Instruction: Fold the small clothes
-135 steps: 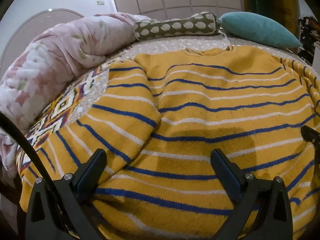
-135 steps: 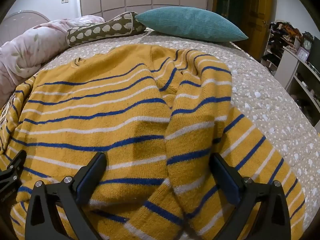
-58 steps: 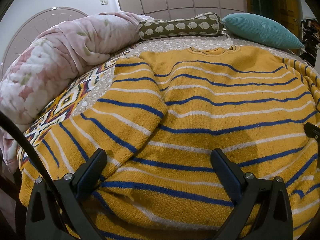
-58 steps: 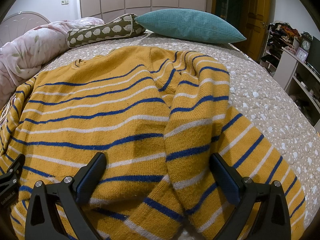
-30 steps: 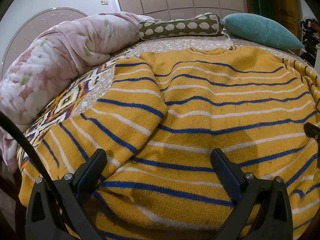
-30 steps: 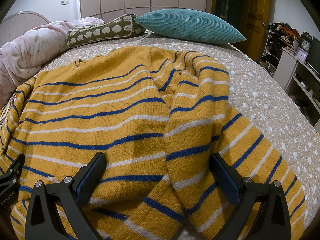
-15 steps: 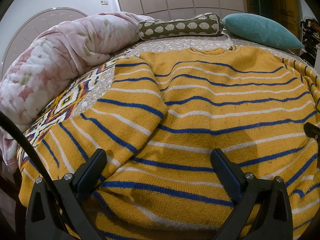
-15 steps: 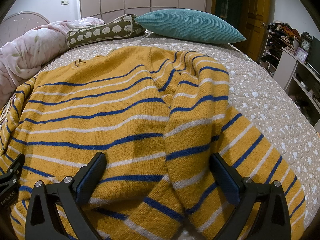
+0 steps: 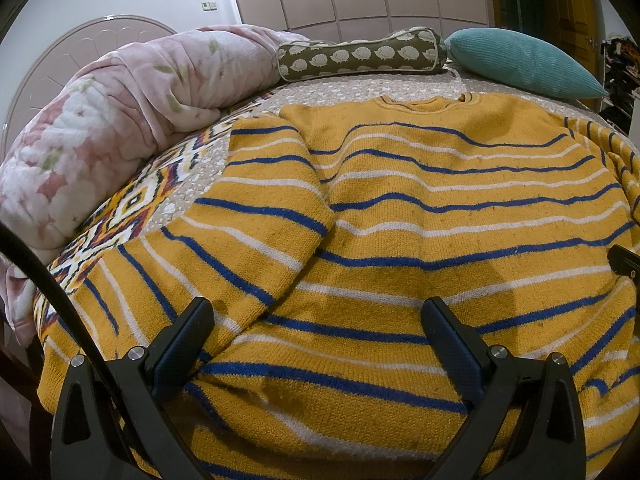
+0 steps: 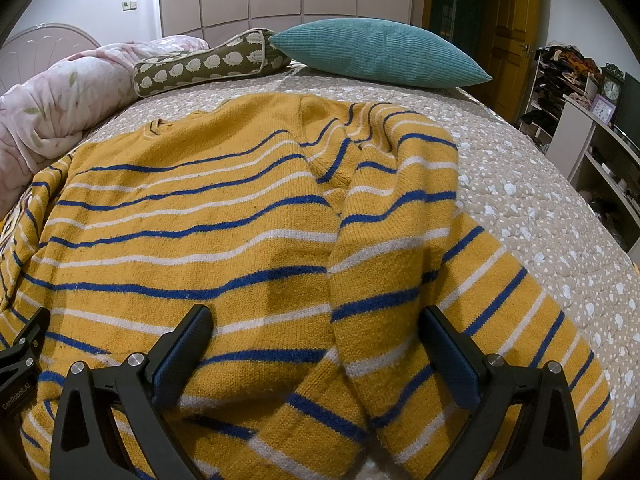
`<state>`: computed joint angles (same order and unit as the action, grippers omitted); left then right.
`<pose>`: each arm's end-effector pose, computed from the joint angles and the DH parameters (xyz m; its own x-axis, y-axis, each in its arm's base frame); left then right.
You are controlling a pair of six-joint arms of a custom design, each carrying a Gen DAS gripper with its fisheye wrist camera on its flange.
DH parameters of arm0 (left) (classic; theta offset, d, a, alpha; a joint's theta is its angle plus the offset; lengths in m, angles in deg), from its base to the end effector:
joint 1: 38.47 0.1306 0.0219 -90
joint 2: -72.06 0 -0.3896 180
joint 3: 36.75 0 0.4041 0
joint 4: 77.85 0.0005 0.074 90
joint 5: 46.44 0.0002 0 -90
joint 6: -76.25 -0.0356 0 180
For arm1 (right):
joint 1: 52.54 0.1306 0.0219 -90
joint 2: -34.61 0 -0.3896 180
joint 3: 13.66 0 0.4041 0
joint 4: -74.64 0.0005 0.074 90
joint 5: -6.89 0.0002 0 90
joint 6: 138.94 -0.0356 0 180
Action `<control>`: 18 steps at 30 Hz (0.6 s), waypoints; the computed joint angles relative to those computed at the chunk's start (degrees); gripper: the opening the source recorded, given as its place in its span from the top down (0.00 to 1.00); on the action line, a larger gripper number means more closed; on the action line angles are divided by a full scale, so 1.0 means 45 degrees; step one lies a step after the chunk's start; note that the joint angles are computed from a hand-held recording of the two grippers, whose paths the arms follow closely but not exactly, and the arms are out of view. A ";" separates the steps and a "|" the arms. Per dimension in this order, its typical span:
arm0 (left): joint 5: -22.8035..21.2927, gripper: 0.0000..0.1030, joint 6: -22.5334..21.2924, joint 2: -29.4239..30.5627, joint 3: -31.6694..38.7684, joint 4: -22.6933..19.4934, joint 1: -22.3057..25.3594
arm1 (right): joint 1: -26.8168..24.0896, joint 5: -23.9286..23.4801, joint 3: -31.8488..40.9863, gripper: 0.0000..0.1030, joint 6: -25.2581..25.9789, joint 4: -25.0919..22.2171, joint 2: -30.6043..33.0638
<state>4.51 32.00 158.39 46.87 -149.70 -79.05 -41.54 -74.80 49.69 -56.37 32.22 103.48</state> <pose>0.3389 -0.2614 0.4023 -0.7815 -0.0631 -0.6208 -0.2608 0.9369 0.2330 0.3512 0.0625 0.3739 -0.7348 -0.0125 -0.6782 0.0013 0.9998 -0.0198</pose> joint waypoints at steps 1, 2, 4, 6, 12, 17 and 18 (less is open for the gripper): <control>-0.0009 0.00 0.0003 -0.0005 -0.0008 -0.0016 -0.0006 | 0.0000 0.0000 0.0000 0.00 0.0000 0.0000 0.0000; -0.0016 0.00 0.0005 -0.0006 -0.0009 -0.0028 -0.0009 | 0.0000 0.0000 0.0000 0.00 0.0000 0.0000 0.0000; -0.0030 0.00 0.0002 -0.0002 -0.0006 -0.0034 -0.0011 | -0.0015 -0.0043 0.0049 0.00 -0.0012 -0.0061 0.0016; -0.0028 0.00 -0.0007 -0.0001 -0.0005 -0.0048 -0.0009 | -0.0030 -0.0071 0.0075 0.00 -0.0014 -0.0100 0.0019; 0.0854 0.00 -0.0616 -0.0175 0.0167 -0.0014 0.0241 | -0.0063 -0.0143 0.0075 0.00 -0.0034 -0.0048 0.0012; 0.1941 0.09 -0.1316 -0.0948 0.0419 -0.0289 0.0773 | -0.0055 -0.0133 0.0053 0.00 -0.0043 -0.0003 0.0000; 0.2105 0.09 -0.1385 -0.1338 0.0387 -0.0219 0.1004 | -0.0064 -0.0146 0.0062 0.00 -0.0047 0.0007 0.0008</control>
